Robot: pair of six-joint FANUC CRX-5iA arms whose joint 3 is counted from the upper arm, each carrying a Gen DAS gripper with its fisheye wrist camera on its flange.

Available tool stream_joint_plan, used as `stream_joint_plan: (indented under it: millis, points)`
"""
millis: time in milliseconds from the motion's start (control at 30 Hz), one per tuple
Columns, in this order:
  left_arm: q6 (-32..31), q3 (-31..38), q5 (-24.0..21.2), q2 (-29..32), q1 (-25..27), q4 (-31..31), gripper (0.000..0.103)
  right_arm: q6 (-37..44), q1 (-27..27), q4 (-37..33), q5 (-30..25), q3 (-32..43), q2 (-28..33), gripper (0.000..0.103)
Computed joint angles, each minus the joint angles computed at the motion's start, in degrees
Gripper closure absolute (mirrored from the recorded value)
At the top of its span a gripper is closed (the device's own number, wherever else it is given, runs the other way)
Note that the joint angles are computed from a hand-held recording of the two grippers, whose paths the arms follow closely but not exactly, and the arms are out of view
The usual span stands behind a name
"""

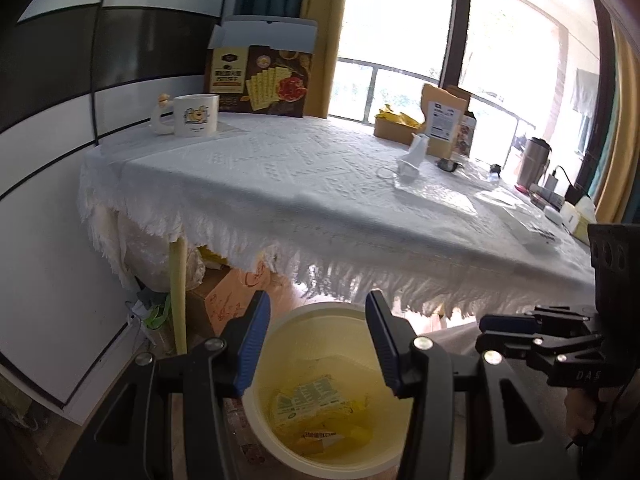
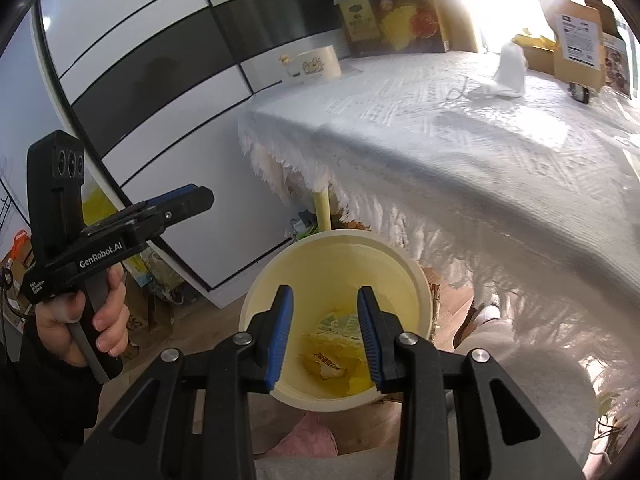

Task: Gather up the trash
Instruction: 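Open both tools to drop the snack bags into the wastebasket, then move both tools up over the table toward the clear sock bags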

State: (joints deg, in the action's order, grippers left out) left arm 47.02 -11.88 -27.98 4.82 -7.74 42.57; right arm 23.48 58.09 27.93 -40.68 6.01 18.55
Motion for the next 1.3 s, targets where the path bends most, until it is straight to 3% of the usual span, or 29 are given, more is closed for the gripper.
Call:
stream_joint_plan:
  millis: [400, 833, 1300]
  points:
    - [2.6, 3.1, -0.8, 0.9, -3.3, -4.4, 0.053, -11.6, -1.0, 9.5, 4.3, -11.2, -7.6, 0.072]
    - [5.7, 7.2, -1.5, 2.8, -7.5, -8.6, 0.053, -22.9, -1.5, 19.3, 5.1, -21.4, -15.6, 0.072]
    - [2.6, 13.1, -1.0, 8.3, -12.2, -4.7, 0.053, -26.5, -2.4, 23.9, 0.7, -26.2, -21.2, 0.072]
